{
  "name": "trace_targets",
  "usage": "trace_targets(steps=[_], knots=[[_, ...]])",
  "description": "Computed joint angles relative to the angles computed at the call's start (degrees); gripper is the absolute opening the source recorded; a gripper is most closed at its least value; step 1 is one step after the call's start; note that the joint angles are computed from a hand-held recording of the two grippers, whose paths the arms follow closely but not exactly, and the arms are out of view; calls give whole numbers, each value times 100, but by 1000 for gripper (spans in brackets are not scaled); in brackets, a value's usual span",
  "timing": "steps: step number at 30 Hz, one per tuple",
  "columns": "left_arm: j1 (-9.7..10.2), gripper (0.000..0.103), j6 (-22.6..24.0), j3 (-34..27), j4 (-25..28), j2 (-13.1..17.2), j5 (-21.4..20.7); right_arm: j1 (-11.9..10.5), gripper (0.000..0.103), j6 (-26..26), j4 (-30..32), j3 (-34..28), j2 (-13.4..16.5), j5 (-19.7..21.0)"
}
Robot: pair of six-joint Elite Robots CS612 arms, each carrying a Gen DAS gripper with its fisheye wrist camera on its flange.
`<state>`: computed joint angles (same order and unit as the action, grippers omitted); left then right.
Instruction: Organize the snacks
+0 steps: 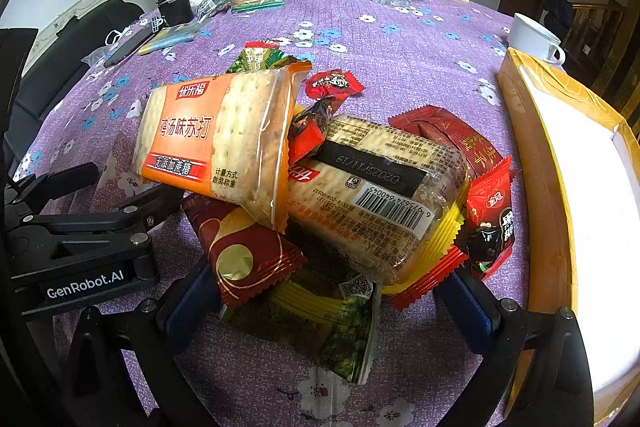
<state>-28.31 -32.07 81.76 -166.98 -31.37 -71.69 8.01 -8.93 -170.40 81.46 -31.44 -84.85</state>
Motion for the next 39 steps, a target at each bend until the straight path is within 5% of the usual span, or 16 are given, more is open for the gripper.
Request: trace_targets(steps=[22, 29, 34, 39], knots=[[0, 103, 0, 0, 0, 0, -1, -1, 103, -34, 20, -3, -2, 7], [0, 103, 0, 0, 0, 0, -1, -22, 103, -532, 1222, -251, -98, 171], [0, 103, 0, -1, 1, 1, 0, -157, 76, -767, 1849, -150, -305, 798], [0, 103, 1, 0, 1, 0, 1, -336, 60, -835, 2008, 170, -556, 1379]])
